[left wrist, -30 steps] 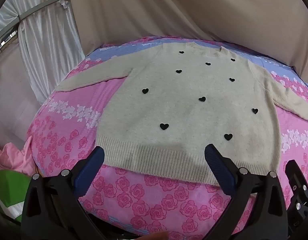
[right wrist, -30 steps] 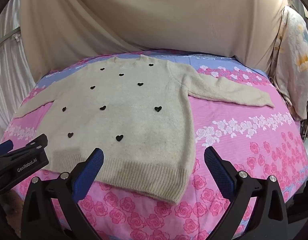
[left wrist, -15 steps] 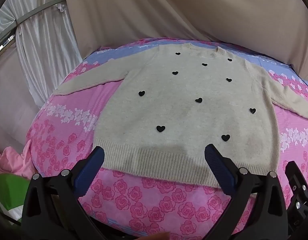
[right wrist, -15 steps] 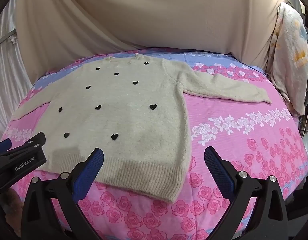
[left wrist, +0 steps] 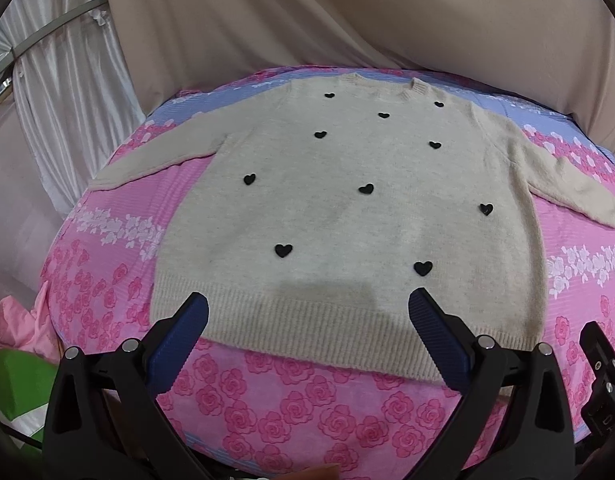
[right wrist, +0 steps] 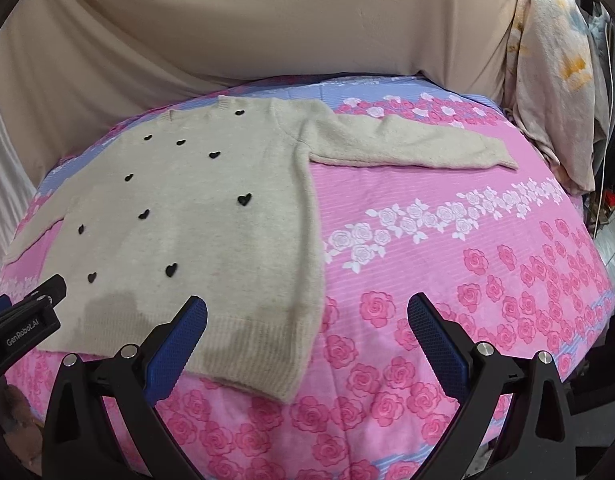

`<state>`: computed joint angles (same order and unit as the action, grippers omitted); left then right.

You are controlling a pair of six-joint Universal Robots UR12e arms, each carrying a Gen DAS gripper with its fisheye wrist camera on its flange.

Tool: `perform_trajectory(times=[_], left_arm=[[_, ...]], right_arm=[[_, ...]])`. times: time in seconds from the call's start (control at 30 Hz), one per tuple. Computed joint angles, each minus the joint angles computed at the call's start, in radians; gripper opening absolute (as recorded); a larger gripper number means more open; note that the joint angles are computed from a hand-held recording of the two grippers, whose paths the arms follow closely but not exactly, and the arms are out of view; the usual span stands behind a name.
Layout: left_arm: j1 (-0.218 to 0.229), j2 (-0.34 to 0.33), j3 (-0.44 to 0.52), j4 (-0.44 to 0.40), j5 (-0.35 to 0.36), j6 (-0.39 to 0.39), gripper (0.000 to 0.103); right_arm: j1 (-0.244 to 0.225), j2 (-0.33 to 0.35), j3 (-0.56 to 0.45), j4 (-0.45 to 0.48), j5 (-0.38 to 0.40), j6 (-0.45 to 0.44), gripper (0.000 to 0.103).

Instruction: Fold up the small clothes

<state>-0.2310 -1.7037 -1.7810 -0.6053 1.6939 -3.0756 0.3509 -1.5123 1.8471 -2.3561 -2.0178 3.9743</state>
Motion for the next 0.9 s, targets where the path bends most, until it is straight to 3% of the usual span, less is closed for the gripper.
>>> perform_trajectory(times=[0.2,0.4,0.67,0.8,0.9], left_arm=[[-0.026,-0.024,0.018,-0.004,0.024,-0.008,0.098],[-0.052,-0.055,0.049,-0.021,0.051,-0.027,0.098],[-0.078,-0.089,0.087,-0.014,0.063,-0.067,0.098],[-0.092,-0.104,0.102,-0.004,0.087,-0.076,0.098],[-0.098,-0.112,0.109,-0.003,0.11,-0.081,0.098]], right_arm=[[-0.045,-0.02,0.034,-0.007,0.015,-0.001,0.098],[-0.13,-0.043,0.08,-0.035,0.026,-0.029,0.098],[-0.345,-0.08,0.185,-0.143,0.064,-0.052,0.094],[-0.472,-0.083,0.244,-0.273,0.138,-0.077,0.093],[-0.537,-0.066,0.263,-0.327,0.193,-0.088,0.092]])
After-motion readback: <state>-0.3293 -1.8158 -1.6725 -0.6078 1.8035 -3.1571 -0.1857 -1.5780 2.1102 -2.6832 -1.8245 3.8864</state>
